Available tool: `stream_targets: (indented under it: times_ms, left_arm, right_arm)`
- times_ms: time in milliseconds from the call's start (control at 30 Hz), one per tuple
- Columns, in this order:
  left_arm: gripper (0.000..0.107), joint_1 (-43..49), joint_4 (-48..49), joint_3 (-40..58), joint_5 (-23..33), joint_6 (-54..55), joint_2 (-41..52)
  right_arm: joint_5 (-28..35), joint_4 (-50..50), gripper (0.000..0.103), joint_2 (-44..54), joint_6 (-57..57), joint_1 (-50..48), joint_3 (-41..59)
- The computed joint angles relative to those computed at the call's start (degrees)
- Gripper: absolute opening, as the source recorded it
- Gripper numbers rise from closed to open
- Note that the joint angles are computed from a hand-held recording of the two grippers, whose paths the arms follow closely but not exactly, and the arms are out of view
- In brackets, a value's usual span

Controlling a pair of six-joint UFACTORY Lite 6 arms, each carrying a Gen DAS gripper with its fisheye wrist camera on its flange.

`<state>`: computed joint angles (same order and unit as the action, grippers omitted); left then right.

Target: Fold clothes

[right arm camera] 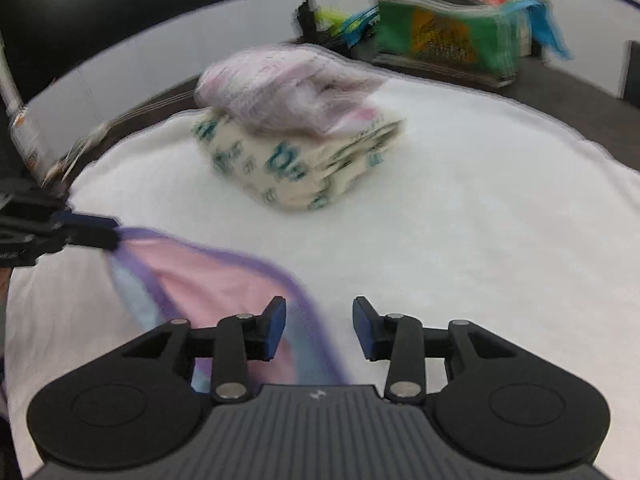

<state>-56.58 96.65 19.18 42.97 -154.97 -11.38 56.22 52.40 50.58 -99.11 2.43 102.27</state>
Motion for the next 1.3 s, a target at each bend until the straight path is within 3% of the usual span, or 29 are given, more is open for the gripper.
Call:
stream_targets:
  times_ms: [100,200,267,400,667,767,800,867,900,967,1000,1033,1100,1167,1233,1300]
  left_arm:
    - [0.003,-0.2,4.2,-1.9,0.3,-3.4,-0.6]
    - [0.003,0.7,5.7,3.0,1.7,4.5,0.9]
    - [0.003,2.9,5.1,8.8,1.4,13.6,2.5]
    - [0.003,11.4,6.5,24.4,-4.4,26.0,10.6]
    - [0.007,23.7,4.0,60.4,-12.4,38.9,39.4]
    - [0.017,27.0,1.6,74.9,-13.0,41.4,51.5]
    - [0.019,27.7,0.1,76.9,-13.4,42.4,53.2]
    - [0.024,27.7,0.4,73.8,-12.6,37.4,51.3]
    - [0.026,27.8,3.7,68.7,-13.6,32.5,47.6]
    - [0.042,26.1,7.4,56.7,-15.0,26.0,38.0]
    - [0.046,24.7,8.9,50.7,-16.1,22.9,33.0]
    - [0.052,23.1,12.3,44.7,-17.9,17.4,28.5]
    - [0.053,19.6,23.7,32.8,-22.1,5.4,20.1]
    - [0.053,13.2,33.5,24.3,-22.8,-6.6,16.2]
    - [0.053,6.5,42.6,19.2,-17.8,-17.7,17.3]
    - [0.053,0.7,44.3,18.2,-10.6,-20.6,22.7]
  right_arm:
    - [-7.2,5.2,0.003,-9.0,-12.7,1.9,-14.6]
    - [-14.5,19.8,0.002,-19.0,-27.6,1.7,-28.9]
    - [-14.7,30.5,0.001,-24.6,-34.6,-0.7,-34.4]
    - [-14.3,40.1,0.002,-28.6,-36.8,-4.6,-35.3]
    - [-29.2,53.5,0.002,-20.2,-34.3,-2.2,-21.5]
    - [-41.2,44.9,0.004,-7.7,-22.3,2.1,-4.5]
    - [-44.3,39.9,0.007,-2.7,-16.3,3.6,1.5]
    - [-44.9,30.7,0.009,4.2,-5.3,4.3,9.7]
    - [-42.3,28.3,0.011,4.5,-2.7,3.2,10.2]
    - [-32.9,28.1,0.033,-0.4,-4.8,-1.5,5.2]
    - [-26.9,30.6,0.059,-4.7,-9.5,-5.1,0.3]
    - [-21.0,33.0,0.070,-9.1,-15.5,-8.9,-5.5]
    - [-9.0,30.8,0.071,-14.8,-21.6,-16.7,-14.4]
    - [3.0,21.2,0.071,-17.6,-24.9,-24.8,-20.6]
    - [15.0,15.1,0.071,-16.5,-35.6,-33.0,-24.7]
    - [20.0,9.9,0.071,-14.9,-47.5,-39.0,-29.0]
